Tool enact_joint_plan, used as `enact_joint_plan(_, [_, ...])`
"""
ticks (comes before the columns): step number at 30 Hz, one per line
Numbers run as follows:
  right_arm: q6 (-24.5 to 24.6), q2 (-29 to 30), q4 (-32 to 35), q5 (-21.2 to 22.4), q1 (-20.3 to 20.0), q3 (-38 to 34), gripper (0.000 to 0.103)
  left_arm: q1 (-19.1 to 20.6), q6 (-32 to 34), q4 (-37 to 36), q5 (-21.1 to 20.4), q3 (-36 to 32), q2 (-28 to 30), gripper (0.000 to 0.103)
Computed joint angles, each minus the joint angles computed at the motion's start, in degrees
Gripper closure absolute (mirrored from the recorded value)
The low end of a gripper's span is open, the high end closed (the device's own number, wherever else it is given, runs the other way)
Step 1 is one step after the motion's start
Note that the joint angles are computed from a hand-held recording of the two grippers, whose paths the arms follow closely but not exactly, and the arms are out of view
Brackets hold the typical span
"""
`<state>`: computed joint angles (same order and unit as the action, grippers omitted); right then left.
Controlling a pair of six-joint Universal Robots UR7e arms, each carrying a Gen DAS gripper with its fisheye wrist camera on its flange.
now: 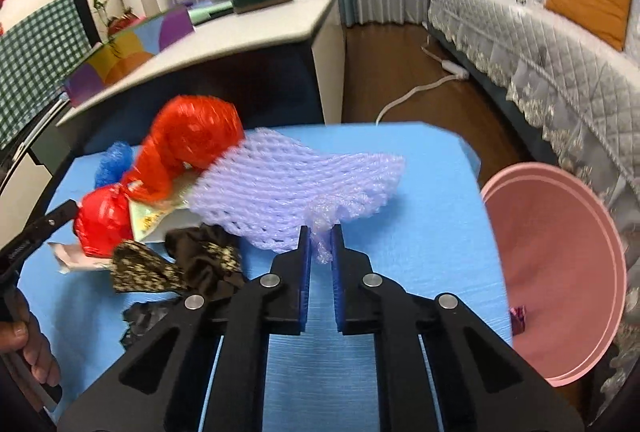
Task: Collect trash
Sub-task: 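Grasp the purple foam net with the right tool while the left tool reaches the red bag, then grasp the red plastic bag with the left tool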
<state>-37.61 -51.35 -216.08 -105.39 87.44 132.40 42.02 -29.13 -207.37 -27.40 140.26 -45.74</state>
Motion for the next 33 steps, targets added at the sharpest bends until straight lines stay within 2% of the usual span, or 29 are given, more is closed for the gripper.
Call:
enact_joint_plan(12, [-0.83, -5.55, -4.62, 3.78, 0.23, 5.55, 0.093, -4.49, 0.08, -2.43, 4.43, 2.63, -0.57, 0.100])
enact_joint_plan(17, [-0.85, -8.03, -6.53, 4.77, 0.33, 7.77, 0.093, -6.99, -1.18, -1.22, 5.98, 3.80, -1.75, 0.101])
enact_joint_plan(25, [-3.74, -10.77, -10.92, 5.04, 1.05, 11.43, 0.093, -11.30, -3.33, 1.05, 8.11, 5.56, -3.20, 0.103])
enact_joint_plan(30, [-4.65, -12.84, -11.96, 5.30, 0.90, 13.60, 0.093, -12.78, -7.66, 7.16, 8.98, 6.52, -5.24, 0.103])
enact_joint_plan(33, [-4.61, -14.09, -12.13, 5.67, 0.55, 14.68, 0.093, -11.02, -16.95, 16.05, 7.92, 7.60, -9.07, 0.103])
